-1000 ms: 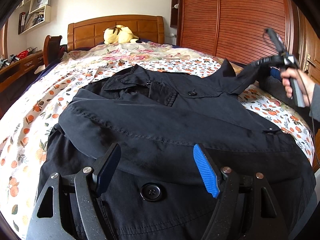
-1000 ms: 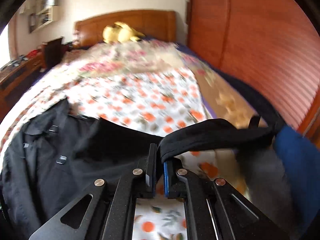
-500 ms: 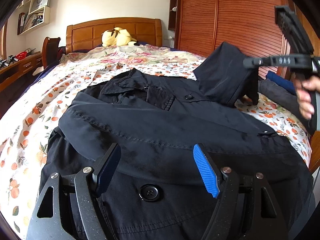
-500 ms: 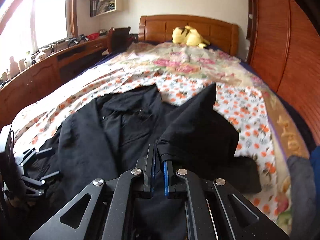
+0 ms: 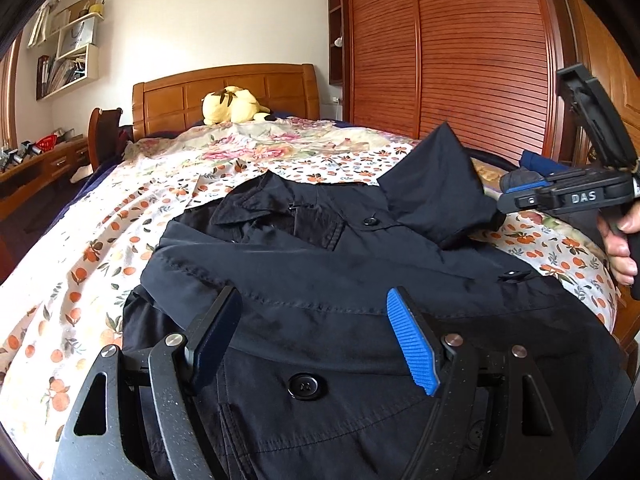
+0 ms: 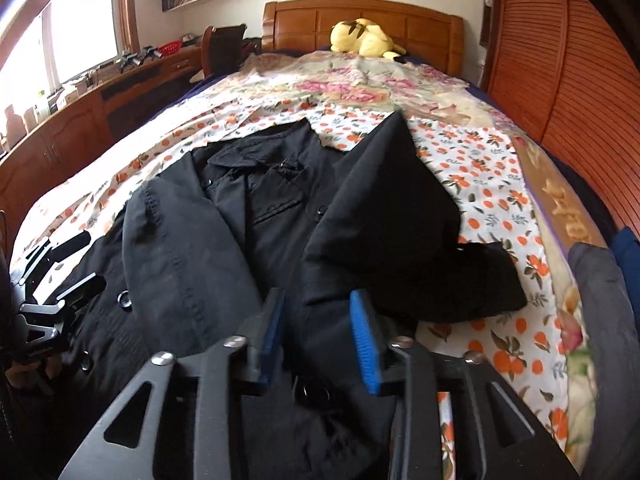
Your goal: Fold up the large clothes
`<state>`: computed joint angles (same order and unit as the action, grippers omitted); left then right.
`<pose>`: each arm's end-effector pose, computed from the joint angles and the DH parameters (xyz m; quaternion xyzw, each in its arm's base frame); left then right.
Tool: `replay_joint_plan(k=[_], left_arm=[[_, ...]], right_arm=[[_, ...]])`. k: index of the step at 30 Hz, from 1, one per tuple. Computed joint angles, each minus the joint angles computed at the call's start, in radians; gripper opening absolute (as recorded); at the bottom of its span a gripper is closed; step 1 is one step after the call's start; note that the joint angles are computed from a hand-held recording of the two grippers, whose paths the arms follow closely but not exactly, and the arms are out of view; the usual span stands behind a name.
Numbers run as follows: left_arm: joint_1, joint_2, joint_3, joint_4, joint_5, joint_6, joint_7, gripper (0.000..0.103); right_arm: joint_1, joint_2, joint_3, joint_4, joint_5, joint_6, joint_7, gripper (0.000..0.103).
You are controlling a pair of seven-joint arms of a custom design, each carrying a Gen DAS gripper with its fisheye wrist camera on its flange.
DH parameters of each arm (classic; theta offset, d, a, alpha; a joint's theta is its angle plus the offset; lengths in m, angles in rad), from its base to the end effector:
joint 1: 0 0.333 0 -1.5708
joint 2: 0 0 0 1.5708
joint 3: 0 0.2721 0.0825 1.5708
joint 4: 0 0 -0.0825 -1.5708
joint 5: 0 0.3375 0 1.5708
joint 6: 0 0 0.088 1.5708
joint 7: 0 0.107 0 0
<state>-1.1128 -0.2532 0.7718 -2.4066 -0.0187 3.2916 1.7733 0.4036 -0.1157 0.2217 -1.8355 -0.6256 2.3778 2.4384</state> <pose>0.4662 -0.1405 0.4989 -0.4617 0.7240 -0.4360 0.2694 0.4318 0.3120 0.6140 -0.6675 0.6171 -0.2963 0.2928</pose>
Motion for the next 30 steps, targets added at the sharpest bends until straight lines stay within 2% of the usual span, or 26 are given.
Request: replay_joint_plan(k=[5, 11, 14, 15, 17, 20, 26, 30], left_arm=[[-0.023, -0.048, 0.016, -0.005, -0.019, -0.021, 0.022, 0.078], [0.045, -0.061, -0.05, -0.03, 0.007, 0.021, 0.023, 0.078], [0.121, -0.056, -0.116, -0.045, 0.058, 0.04, 0.001, 0.078], [0.13, -0.057, -0.122, -0.048, 0.072, 0.042, -0.007, 0.078], [0.1, -0.073, -0.089, -0.051, 0.1, 0.033, -0.021, 0.078], [0.017, -0.102, -0.005, -0.045, 0.117, 0.012, -0.025, 0.078], [-0.094, -0.157, 0.092, -0.031, 0.046, -0.048, 0.042, 0.078], [-0.099, -0.155, 0.096, -0.027, -0.005, -0.053, 0.083, 0.078]], right_arm=[[-0.016, -0.074, 0.033, -0.049, -0.086, -0.027, 0.077, 0.05], [-0.062, -0.108, 0.054, -0.088, -0.143, -0.071, 0.145, 0.058], [-0.076, -0.092, 0.047, -0.09, -0.15, -0.103, 0.161, 0.058], [-0.079, -0.084, 0.041, -0.09, -0.15, -0.106, 0.166, 0.059], [-0.083, -0.057, 0.028, -0.072, -0.143, -0.129, 0.17, 0.059], [-0.082, -0.011, 0.004, -0.037, -0.14, -0.166, 0.164, 0.059], [-0.077, 0.087, -0.066, 0.05, -0.108, -0.217, 0.149, 0.059], [-0.07, 0.145, -0.108, 0.099, -0.078, -0.226, 0.152, 0.059]])
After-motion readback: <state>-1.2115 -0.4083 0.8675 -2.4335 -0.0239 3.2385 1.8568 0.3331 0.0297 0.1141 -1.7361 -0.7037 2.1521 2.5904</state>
